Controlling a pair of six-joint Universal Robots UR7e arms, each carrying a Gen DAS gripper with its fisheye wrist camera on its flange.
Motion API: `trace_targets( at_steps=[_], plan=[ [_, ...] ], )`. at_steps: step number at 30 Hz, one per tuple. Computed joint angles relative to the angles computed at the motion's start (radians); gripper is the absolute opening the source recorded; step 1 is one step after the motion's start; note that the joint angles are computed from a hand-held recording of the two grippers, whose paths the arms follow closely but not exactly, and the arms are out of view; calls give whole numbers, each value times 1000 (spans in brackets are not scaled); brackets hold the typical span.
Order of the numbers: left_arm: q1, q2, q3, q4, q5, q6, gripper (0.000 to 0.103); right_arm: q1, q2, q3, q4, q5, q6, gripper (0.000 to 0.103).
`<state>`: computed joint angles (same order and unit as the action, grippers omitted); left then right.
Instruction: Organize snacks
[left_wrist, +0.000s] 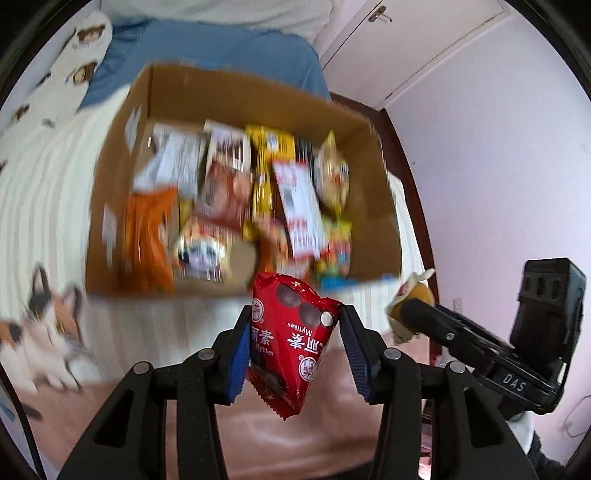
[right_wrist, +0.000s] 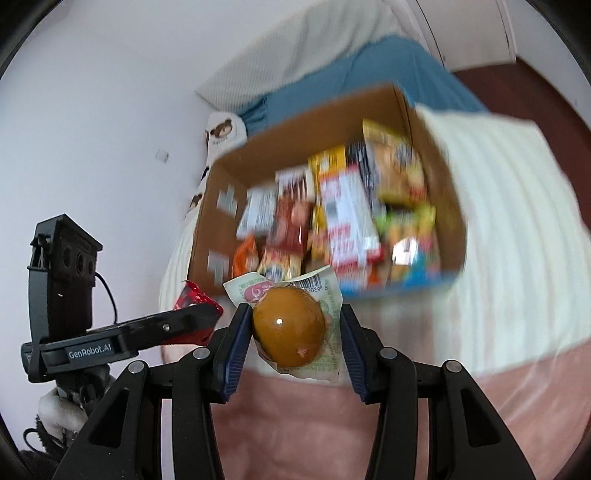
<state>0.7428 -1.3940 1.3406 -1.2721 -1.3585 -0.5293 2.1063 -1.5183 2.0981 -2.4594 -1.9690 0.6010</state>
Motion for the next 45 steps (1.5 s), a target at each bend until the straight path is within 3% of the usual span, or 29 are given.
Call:
trace_targets(
  at_steps=[3,10,14,16,17,18,19,20,25,32,38,45],
  plan=[
    [26,61,-38,-17,35,14,43,-34,32,-43,7,-16,-32,49],
    [94,135,-45,-21,73,14,43,-97,124,-91,25,35,-75,49],
    [112,158,-57,29,117,-32,45,-101,175,-123,93,-8,-62,51],
    [113,155,-61,35,139,-46,47,-108,188,-141,157,-39,-44,68],
    [109,152,-54,30,162,-48,56,-111,190,-143,174,-46,-37,85],
    [105,145,-39,11,186,-44,63,-114,187,-139,171,-54,-36,94],
    [99,138,-28,-3,206,-40,77,-114,189,-142,184,-65,-37,94],
    [94,129,-7,-29,228,-36,83,-114,193,-148,199,-75,-33,94],
    [59,119,20,-17,324,-48,99,-104,187,-154,228,-148,-17,98],
    [20,101,52,4,391,-69,99,-71,200,-175,291,-327,21,101],
    [-16,82,86,26,465,-127,99,-44,194,-181,302,-377,29,101],
    [-53,57,91,38,480,-158,99,-7,178,-185,320,-412,64,101]
  ],
)
